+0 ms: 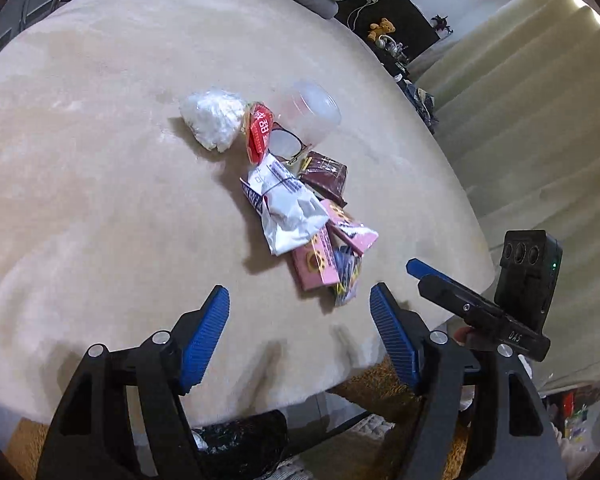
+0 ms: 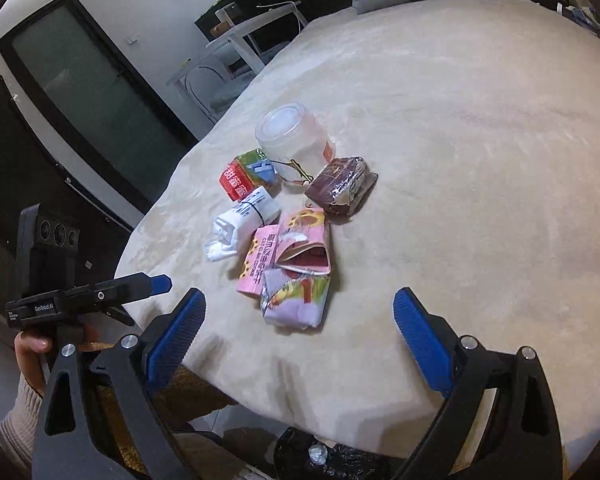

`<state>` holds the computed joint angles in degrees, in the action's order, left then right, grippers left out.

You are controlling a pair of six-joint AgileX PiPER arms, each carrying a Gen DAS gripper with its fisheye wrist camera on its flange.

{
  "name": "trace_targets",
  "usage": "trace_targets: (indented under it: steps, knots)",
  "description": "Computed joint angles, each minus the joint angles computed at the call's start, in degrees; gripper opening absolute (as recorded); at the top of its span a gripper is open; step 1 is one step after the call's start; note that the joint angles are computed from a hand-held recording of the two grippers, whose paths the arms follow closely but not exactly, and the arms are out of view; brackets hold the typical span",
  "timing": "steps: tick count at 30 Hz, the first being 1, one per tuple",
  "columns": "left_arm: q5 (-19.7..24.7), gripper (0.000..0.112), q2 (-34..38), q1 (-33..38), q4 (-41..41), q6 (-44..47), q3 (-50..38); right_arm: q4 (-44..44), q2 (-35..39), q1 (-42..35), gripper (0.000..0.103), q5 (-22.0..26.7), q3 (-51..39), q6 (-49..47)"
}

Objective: Collect trash
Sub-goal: 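Grasp the white printed snack bag with the left tool while the right tool grasps the pink box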

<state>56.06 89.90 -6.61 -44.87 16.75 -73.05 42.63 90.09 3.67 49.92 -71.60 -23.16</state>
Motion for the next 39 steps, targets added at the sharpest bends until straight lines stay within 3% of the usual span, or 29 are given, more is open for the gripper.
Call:
trace_targets:
  steps: [7, 13, 15, 18, 20, 22, 24, 39]
  knots:
    - [4.57, 0.072, 12.73, 1.75, -4.03, -2.72, -12.13, 0.12, 8.91, 0.28, 0.089, 4.01, -8.96, 1.88]
    - [7.0, 0.072, 19.04, 2.34, -7.09, -4.06, -16.43, -2.22, 13.13, 1.38, 0.079, 5.96, -14.04, 3.22]
    - [7.11, 0.072, 20.19, 2.32, -7.99, -4.01, -17.29, -2.67, 14.12, 1.37, 0.071, 6.72, -15.04, 3.92]
    - [7.84, 0.07, 21.77, 1.62, -7.0, -4.39, -19.8, -2.94, 14.76, 1.27, 0.068, 7.36, -15.77, 3.68]
    - [8.03, 0.07, 22.66, 1.1, -6.09, -5.35, -21.25, -3.48, 14.94, 1.43, 0.056, 7.82, -16.04, 3.72]
    - [8.15, 0.052, 23.21, 0.78, -5.39, -5.89, -22.18, -3.81, 14.9, 1.64, 0.048, 7.93, -16.01, 3.57]
    - [8.0, 0.052, 23.71, 0.75, -6.02, -5.83, -22.28, -3.44, 14.49, 1.72, 0.04, 7.89, -15.56, 2.77]
    - [5.36, 0.05, 16.88, 1.0, -8.33, -0.12, -13.84, -0.47, 7.89, 0.34, 0.04, 4.41, -8.82, -0.36]
